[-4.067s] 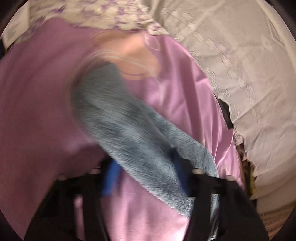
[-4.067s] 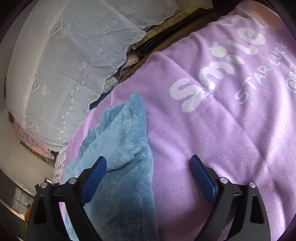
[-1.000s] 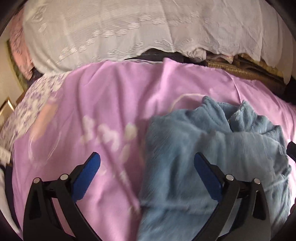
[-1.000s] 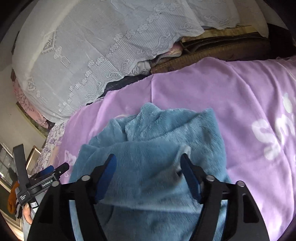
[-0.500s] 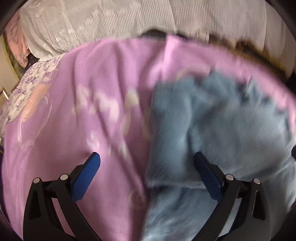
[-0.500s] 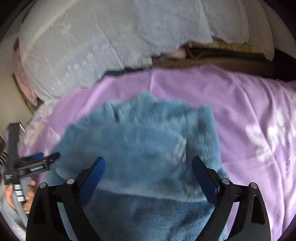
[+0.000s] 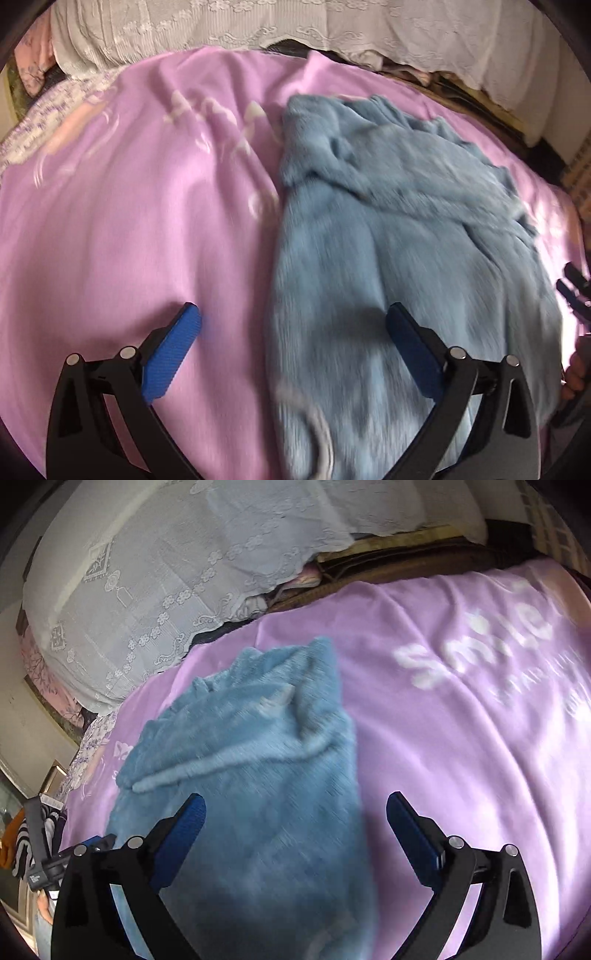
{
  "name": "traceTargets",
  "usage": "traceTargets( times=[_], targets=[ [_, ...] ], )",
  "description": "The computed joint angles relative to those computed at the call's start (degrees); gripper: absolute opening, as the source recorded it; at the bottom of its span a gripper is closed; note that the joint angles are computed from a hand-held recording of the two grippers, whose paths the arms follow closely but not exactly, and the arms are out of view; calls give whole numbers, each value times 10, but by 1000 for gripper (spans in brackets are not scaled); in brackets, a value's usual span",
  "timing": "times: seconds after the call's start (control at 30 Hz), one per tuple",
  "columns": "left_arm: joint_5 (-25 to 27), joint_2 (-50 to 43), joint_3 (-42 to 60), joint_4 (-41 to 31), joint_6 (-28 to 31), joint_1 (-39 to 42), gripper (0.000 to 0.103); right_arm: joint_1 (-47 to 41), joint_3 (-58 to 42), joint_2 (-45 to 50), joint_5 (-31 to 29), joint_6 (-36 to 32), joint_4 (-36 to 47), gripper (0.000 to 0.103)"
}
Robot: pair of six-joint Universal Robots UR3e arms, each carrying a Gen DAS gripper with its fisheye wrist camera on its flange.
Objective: Fold small clothes
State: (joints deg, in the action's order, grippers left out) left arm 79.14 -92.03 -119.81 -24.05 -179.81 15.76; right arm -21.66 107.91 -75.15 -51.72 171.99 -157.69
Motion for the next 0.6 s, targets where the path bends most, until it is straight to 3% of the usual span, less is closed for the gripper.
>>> traceTargets(
  times=[0.13, 0.23, 0.3, 0.43, 0.6],
  targets=[
    [-50, 77, -81, -12, 41, 29, 98, -65, 88, -50, 58, -61, 26, 99],
    [-59, 96, -100, -10, 47, 24, 98, -89, 120, -78, 85, -92, 50, 99],
    [-14, 92, -103, 13, 34, -13, 98, -80, 125, -83, 72, -93, 45, 99],
    [135, 56, -83, 59, -11, -117, 98, -55, 136, -101, 40, -101, 30, 99],
    [196, 41, -68, 61, -24, -161, 98, -17, 158, -123, -6, -119, 17, 100]
  ],
)
